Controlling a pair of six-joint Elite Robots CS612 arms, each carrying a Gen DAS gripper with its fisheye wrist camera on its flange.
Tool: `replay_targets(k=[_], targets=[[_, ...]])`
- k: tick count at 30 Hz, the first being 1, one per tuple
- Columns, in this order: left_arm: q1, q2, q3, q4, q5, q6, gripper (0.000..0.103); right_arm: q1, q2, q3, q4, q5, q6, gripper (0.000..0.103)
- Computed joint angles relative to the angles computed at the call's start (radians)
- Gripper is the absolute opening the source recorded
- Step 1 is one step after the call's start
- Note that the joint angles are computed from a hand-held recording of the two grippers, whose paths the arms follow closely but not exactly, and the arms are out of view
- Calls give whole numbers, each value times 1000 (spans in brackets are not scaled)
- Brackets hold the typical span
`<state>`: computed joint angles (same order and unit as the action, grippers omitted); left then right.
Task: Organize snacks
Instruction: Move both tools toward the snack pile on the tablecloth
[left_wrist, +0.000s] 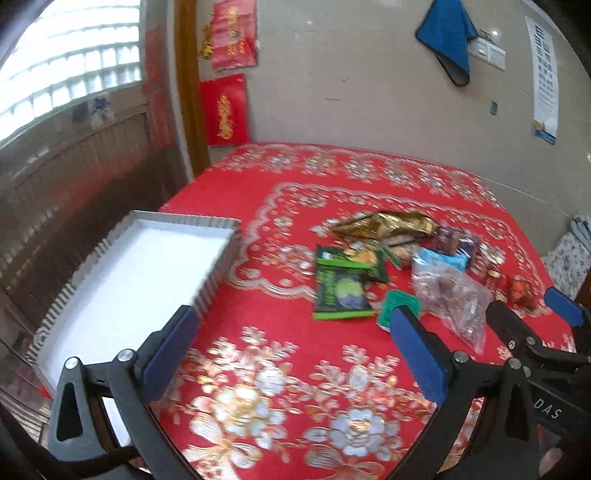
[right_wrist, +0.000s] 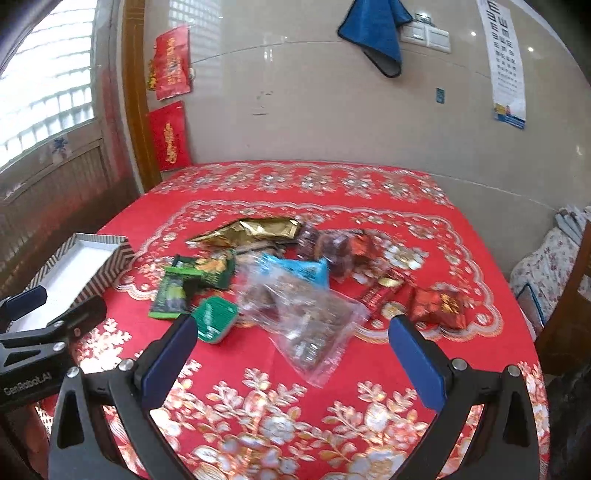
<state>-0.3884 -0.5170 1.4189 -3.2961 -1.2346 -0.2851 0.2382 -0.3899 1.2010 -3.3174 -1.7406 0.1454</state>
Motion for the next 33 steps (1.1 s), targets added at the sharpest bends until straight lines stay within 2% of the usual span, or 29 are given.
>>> replay_targets(k=[9, 18, 25, 33], targets=[[28, -8, 10, 14, 41, -58, 103, 22, 25, -72, 35, 55, -45, 103], [55, -6, 12, 19, 77, -100, 103, 43, 56, -147, 84, 69, -86, 103], [68, 2, -4, 53, 65, -128, 103, 53, 70, -179, 108, 69, -111, 103], [71, 8, -15, 62, 72, -120, 103, 53, 74, -190, 124, 75, -108, 103]])
